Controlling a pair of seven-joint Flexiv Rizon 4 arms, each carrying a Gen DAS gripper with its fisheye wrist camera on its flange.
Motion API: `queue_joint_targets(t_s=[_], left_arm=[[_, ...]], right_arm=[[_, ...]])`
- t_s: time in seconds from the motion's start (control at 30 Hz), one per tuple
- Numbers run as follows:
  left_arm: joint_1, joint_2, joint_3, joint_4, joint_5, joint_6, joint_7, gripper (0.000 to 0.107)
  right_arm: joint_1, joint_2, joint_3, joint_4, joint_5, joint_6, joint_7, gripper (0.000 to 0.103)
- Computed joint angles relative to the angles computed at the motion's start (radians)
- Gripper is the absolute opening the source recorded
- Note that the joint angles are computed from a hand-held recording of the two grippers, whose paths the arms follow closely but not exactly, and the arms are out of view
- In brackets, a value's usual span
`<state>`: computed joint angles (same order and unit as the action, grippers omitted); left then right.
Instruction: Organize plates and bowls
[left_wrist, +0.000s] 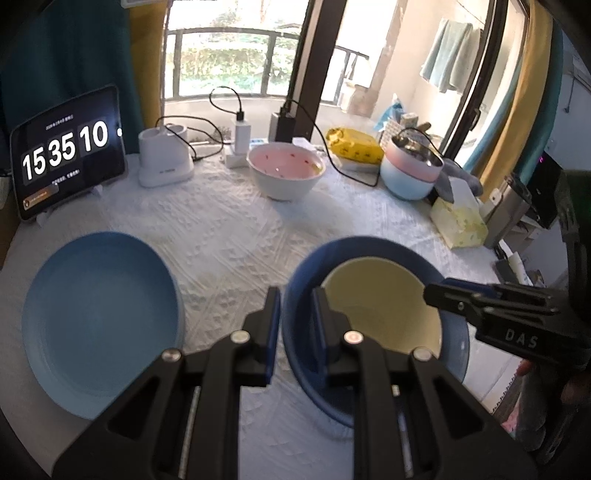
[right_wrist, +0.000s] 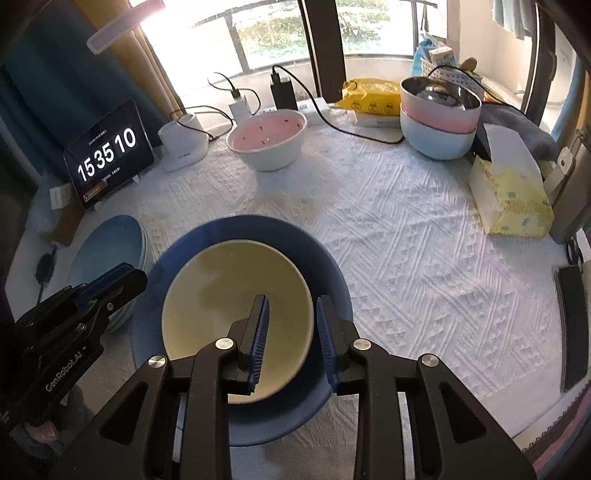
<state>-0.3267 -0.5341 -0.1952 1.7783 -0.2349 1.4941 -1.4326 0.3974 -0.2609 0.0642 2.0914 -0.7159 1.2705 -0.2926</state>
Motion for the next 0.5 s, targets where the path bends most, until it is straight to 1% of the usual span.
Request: queue_joint_targets(t_s=[0.07, 0.17, 0.27, 0.33, 0.4, 0.5], left_arm=[[-0.009, 0.001, 0.015, -0.008, 0.004, 0.001, -0.011, 0.019], [-0.026, 0.002, 0.041, -0.021, 0.015, 0.006, -0.033, 0.024], [-0.039, 0.001, 0.062, -0.041, 0.028, 0.004, -0.050, 0.027], [-0.046, -0.001, 0.075, -0.057, 0.037, -0.003, -0.060, 0.030], [-0.045, -0.003, 0.077, -0.067, 0.041, -0.003, -0.067, 0.037], [-0.057, -0.011, 0.096, -0.095, 0.053, -0.011, -0.085, 0.038]], right_arm=[[0.001, 0.003, -0.010, 0.001, -0.020, 0.011, 0.012, 0.029], [-0.002, 0.006, -0.019, 0.001, -0.049, 0.027, 0.024, 0.030], [-0.010, 0.007, -0.027, 0.000, -0.074, 0.052, 0.027, 0.031], [-0.014, 0.007, -0.035, 0.001, -0.092, 0.071, 0.033, 0.031], [-0.015, 0.008, -0.051, 0.003, -0.125, 0.090, 0.050, 0.031], [-0.024, 0.006, -0.063, 0.002, -0.158, 0.119, 0.064, 0.032]])
